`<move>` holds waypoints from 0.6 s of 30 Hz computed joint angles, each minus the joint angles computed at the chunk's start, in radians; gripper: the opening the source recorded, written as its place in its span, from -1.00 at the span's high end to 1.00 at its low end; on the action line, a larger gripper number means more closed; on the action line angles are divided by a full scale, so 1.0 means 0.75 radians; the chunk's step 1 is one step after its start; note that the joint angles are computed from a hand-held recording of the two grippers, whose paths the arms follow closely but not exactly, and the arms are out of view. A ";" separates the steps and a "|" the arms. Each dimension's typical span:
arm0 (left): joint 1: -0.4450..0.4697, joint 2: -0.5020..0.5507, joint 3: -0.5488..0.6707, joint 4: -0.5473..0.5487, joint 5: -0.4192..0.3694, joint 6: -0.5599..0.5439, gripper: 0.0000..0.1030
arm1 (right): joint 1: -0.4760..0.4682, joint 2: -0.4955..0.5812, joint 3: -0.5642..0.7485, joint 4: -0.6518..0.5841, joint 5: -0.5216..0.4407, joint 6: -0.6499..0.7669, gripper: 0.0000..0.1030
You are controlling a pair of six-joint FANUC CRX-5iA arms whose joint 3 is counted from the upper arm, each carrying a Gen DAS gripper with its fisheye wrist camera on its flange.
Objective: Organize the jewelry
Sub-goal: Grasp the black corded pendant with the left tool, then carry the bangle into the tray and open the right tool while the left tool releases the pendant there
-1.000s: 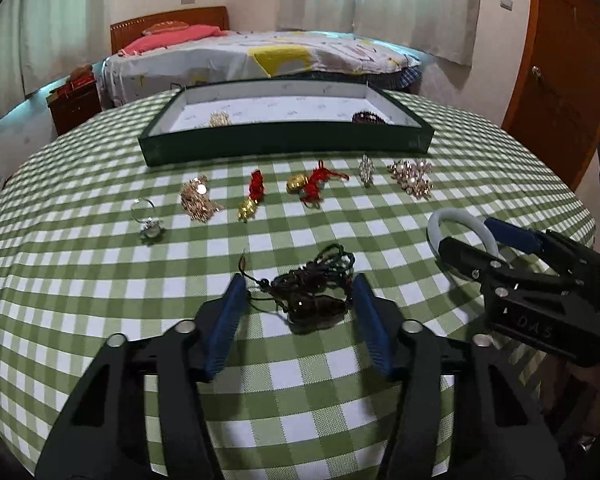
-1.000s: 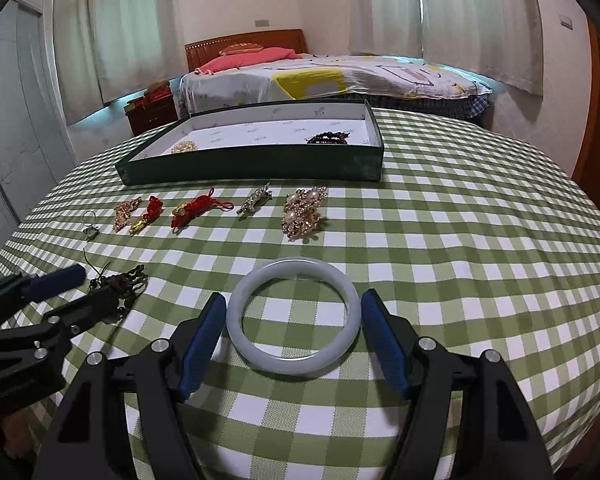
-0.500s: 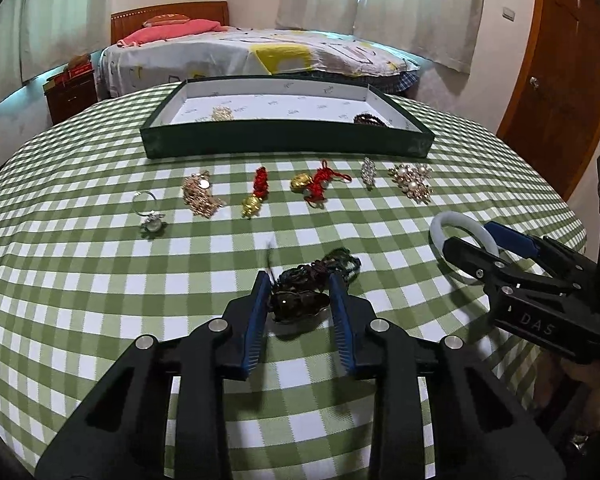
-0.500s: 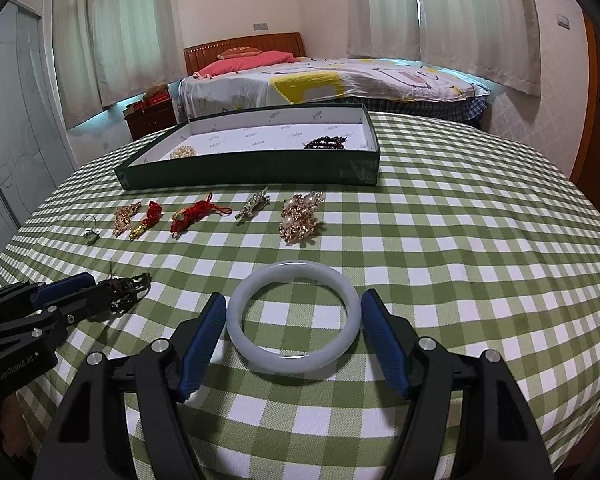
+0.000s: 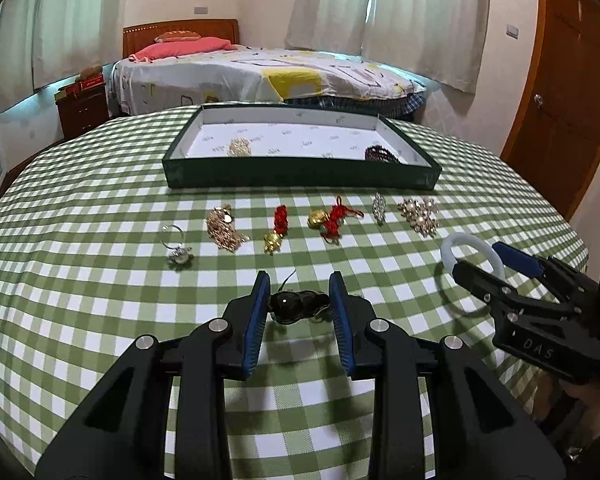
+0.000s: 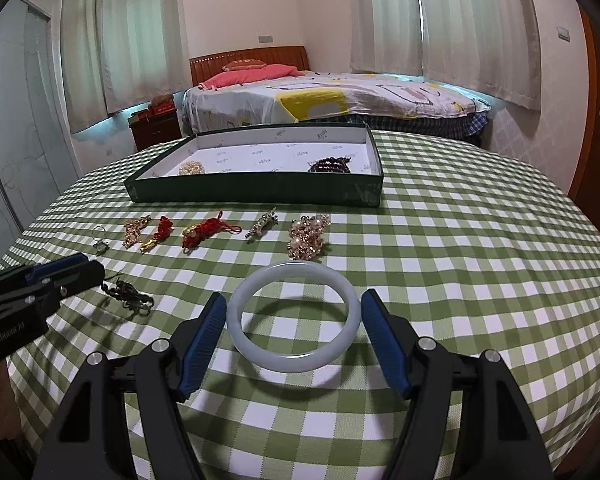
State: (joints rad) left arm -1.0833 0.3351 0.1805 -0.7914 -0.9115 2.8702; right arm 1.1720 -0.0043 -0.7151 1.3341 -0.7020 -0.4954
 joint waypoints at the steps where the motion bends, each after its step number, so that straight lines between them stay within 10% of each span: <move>1: -0.001 -0.002 0.001 -0.005 -0.002 0.004 0.42 | 0.000 0.001 0.001 0.000 -0.001 0.002 -0.32; 18: -0.022 -0.035 0.010 -0.088 -0.034 0.044 0.42 | 0.004 -0.011 0.021 0.041 -0.030 -0.004 -0.32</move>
